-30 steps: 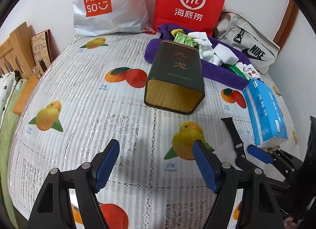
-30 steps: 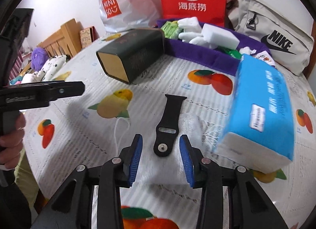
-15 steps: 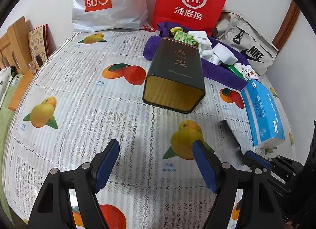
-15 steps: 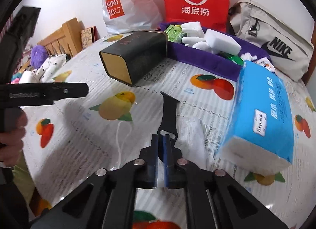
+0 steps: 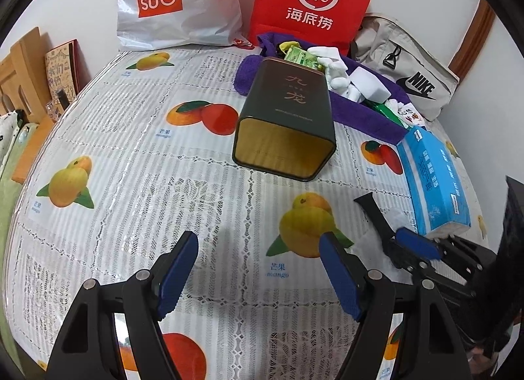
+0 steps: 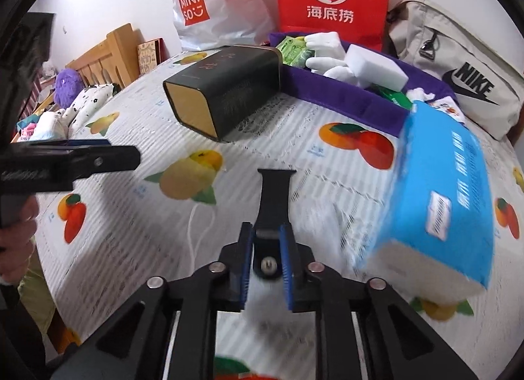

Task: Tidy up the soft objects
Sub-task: 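Grasp the white mesh bag with the left tool while the right tool holds the strap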

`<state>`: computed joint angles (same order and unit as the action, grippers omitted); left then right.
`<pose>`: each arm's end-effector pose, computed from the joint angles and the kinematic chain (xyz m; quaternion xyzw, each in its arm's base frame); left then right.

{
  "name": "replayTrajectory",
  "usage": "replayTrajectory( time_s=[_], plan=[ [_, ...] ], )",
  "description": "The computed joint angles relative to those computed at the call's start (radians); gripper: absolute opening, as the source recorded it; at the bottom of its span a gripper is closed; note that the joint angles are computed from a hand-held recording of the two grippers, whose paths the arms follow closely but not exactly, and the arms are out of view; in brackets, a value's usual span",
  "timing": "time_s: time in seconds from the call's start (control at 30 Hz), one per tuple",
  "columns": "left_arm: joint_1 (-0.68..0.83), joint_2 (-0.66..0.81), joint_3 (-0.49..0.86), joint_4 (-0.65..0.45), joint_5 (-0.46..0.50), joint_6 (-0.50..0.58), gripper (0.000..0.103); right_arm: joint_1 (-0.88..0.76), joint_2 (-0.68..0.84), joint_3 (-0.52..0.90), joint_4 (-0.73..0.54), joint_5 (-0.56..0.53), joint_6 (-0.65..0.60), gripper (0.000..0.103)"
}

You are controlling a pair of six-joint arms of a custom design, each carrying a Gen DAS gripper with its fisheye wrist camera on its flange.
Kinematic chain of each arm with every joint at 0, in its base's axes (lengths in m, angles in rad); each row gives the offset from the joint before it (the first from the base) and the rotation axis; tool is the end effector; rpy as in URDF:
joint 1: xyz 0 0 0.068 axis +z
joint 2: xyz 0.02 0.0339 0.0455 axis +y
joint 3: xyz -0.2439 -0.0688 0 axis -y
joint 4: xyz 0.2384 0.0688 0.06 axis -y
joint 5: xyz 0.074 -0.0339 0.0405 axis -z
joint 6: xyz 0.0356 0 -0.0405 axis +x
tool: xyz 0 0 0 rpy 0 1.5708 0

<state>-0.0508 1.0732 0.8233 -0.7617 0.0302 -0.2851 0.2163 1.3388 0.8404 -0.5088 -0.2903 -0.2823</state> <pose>0.2072 -0.0116 0.2341 -0.1082 0.9550 -0.0604 0.2696 0.2515 0.0657 0.1982 -0.2735 0.9111 0.1298 0.2796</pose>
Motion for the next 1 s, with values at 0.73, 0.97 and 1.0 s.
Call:
replayTrajectory(
  time_s=[0.73,0.97,1.0],
  plan=[
    [-0.002,0.004,-0.014,0.021,0.027,-0.001,0.075,0.055,-0.008,0.013,0.015,0.021,0.046,0.023],
    [-0.062,-0.001,-0.026,0.039,0.078,-0.011,0.075,-0.023,-0.159,-0.028,-0.089,-0.029,-0.002,0.023],
    [-0.076,0.001,-0.027,0.046,0.092,-0.014,0.075,-0.039,-0.188,-0.039,-0.107,-0.037,-0.014,0.023]
  ],
)
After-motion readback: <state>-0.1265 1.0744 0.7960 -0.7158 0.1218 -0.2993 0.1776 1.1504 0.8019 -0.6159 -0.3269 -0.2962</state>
